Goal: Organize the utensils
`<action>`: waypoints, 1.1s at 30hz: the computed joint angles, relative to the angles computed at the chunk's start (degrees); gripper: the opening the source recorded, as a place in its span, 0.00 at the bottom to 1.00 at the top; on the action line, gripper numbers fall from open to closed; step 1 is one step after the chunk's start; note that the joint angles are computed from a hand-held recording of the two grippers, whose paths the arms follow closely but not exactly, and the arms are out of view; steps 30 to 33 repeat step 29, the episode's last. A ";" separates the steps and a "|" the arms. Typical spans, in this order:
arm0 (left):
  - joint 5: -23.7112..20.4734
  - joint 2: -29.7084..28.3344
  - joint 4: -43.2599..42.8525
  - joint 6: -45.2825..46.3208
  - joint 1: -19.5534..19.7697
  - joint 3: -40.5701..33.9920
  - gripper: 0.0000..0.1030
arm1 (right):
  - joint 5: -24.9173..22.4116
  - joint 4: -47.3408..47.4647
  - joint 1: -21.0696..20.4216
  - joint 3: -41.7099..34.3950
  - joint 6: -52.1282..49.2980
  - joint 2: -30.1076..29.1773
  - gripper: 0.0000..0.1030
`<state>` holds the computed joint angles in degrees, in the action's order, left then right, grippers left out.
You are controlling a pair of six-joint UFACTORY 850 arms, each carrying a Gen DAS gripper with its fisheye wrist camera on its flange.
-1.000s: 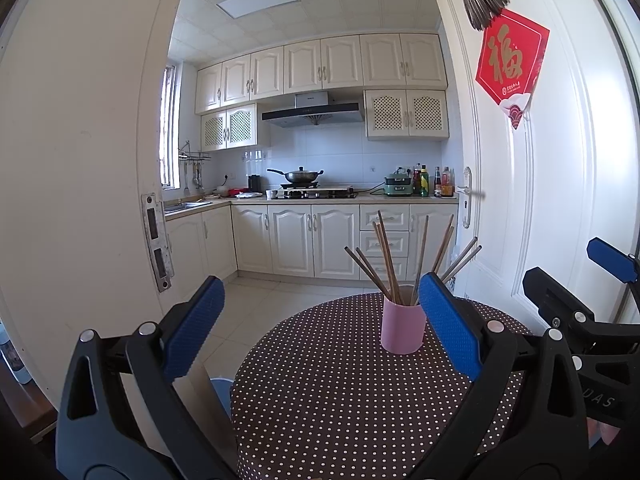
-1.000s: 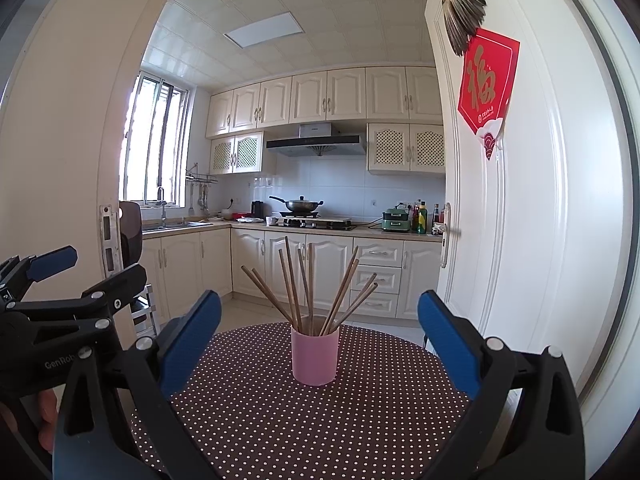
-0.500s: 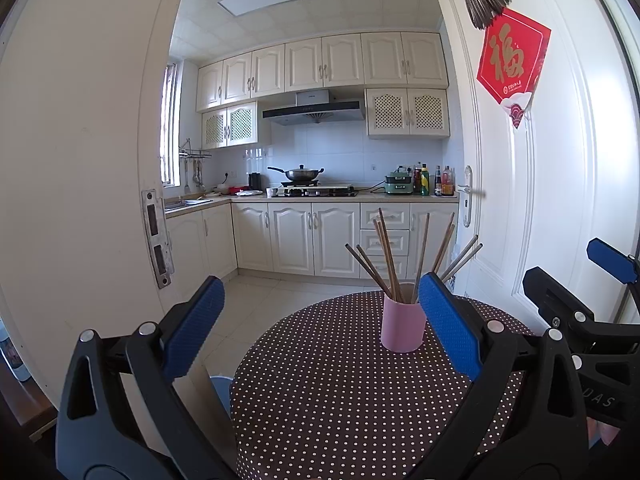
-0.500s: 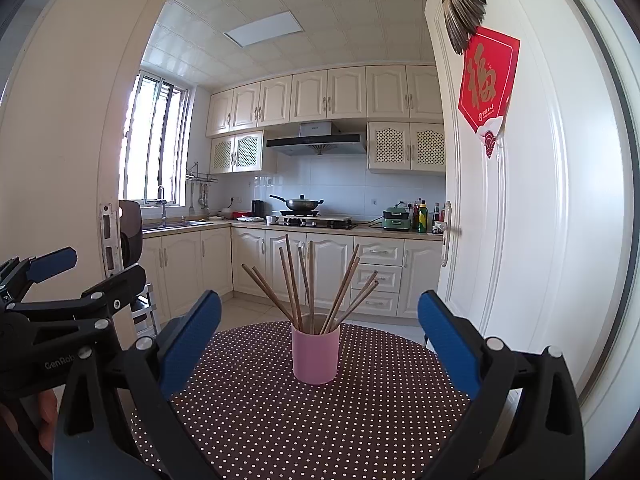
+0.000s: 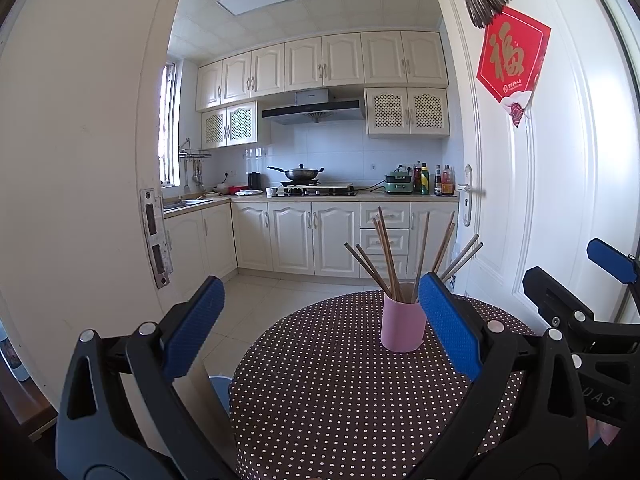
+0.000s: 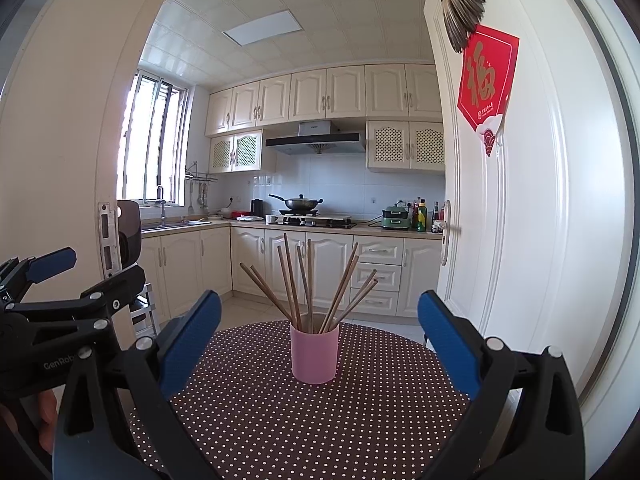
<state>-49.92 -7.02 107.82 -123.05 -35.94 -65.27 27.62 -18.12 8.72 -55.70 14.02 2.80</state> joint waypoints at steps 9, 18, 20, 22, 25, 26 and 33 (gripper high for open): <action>-0.49 -0.16 0.13 0.02 -0.12 0.07 0.93 | 0.15 1.20 0.24 0.32 -1.08 0.06 0.92; -1.18 -0.72 0.16 0.16 -0.34 -0.30 0.93 | 0.17 1.38 0.27 0.45 -1.15 0.08 0.92; -1.25 -0.79 0.16 0.20 -0.38 -0.35 0.93 | 0.11 1.14 0.22 0.43 -0.84 0.04 0.92; -1.36 -0.81 0.17 0.10 -0.39 -0.34 0.93 | 0.05 0.72 0.00 0.19 -0.41 -0.19 0.92; -1.97 -1.18 0.34 -0.15 -0.54 -0.51 0.93 | -0.04 0.62 -0.05 0.08 -0.33 -0.35 0.92; -2.01 -1.34 0.33 -0.10 -0.53 -0.61 0.93 | -0.15 0.50 -0.08 0.01 -0.22 -0.44 0.92; -1.74 -1.80 -0.24 0.39 -0.49 -1.12 0.93 | -0.39 0.14 -0.17 -0.27 0.20 -0.72 0.92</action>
